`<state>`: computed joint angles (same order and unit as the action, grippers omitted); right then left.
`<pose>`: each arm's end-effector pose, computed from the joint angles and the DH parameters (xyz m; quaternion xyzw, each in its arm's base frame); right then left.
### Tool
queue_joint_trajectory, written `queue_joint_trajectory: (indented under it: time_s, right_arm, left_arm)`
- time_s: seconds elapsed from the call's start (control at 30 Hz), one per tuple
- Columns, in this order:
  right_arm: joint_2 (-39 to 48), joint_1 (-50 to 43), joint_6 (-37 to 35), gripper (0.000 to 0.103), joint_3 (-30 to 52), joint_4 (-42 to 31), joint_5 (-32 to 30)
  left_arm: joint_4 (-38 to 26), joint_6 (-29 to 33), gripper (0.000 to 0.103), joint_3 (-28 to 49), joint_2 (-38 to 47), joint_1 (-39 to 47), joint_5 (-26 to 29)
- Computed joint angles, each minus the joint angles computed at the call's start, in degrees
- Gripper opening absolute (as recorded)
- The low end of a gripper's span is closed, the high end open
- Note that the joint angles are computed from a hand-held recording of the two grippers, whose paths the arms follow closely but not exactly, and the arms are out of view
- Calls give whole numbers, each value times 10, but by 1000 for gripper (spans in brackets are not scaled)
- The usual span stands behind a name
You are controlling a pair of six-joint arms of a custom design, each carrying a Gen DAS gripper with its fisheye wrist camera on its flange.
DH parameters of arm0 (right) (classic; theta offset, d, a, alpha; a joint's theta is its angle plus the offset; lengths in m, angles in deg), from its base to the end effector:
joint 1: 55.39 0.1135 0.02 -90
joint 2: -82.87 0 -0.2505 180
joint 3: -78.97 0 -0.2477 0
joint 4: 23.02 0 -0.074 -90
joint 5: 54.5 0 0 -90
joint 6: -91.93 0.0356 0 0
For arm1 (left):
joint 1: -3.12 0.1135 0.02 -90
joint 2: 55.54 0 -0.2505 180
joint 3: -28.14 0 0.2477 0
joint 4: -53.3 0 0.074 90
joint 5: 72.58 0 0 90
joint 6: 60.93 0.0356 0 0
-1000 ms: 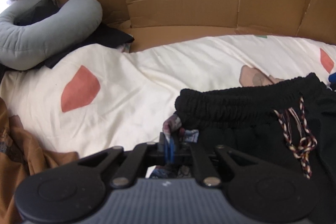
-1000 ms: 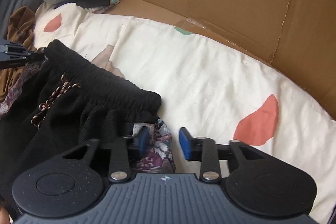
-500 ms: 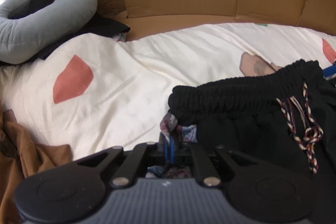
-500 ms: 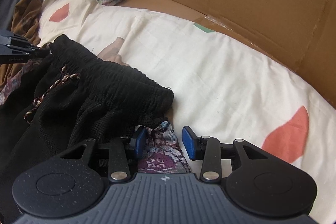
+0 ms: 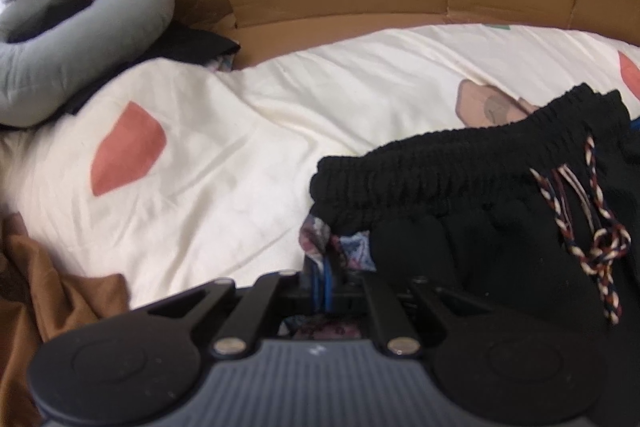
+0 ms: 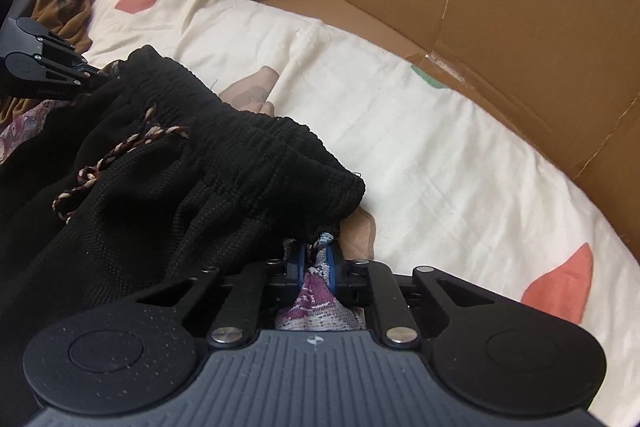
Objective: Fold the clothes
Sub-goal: 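Raise the shorts by the waistband with both grippers over the duvet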
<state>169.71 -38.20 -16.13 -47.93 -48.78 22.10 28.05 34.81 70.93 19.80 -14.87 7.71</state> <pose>0.2529 0.0869 0.1324 -0.3194 0.9039 0.1106 0.2621 0.2145 -0.0633 0.1303 0.1739 0.9417 0.0514 0.2834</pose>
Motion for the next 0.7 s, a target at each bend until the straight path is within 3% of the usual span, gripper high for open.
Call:
queue_joint_trajectory:
  time_s: [0.23,0.7]
  right_arm:
    - [-55,-24,-1,6,3,-25,39]
    - [-77,-3,-64,5,49,-23,155]
  left_arm:
    - [-2,12,3,-10,-75,-7,-9]
    - [26,5,2,38,-57,-22,-8]
